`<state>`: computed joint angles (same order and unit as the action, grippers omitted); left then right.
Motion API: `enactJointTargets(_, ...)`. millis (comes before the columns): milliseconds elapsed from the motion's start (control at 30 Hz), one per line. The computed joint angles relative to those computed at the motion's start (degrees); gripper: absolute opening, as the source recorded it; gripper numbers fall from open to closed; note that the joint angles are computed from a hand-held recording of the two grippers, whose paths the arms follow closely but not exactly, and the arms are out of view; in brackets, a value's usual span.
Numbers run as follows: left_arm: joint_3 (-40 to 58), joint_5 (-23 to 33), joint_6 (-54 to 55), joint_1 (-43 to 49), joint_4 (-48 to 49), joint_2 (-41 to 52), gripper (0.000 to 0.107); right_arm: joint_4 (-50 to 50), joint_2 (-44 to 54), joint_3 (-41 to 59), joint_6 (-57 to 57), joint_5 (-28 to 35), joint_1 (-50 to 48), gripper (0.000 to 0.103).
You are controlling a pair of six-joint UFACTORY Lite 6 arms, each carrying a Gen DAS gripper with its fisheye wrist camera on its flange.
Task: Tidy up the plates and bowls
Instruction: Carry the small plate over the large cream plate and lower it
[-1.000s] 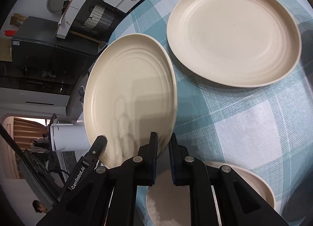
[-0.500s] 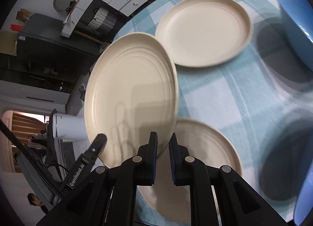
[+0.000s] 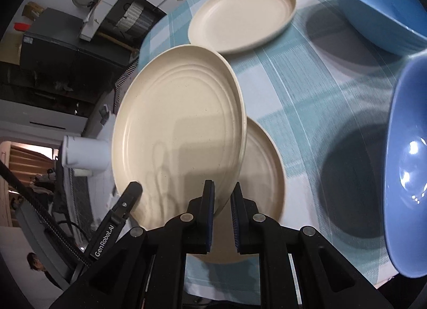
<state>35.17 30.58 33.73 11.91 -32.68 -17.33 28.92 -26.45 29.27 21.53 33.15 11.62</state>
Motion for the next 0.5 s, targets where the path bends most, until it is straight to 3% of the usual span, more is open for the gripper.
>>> enactJointTargets(500, -8.9, -0.6, 0.9, 1.6, 2.0, -6.3, 0.011, -6.8, -10.3, -11.5, 10.5, -1.3, 7.9, 0.011)
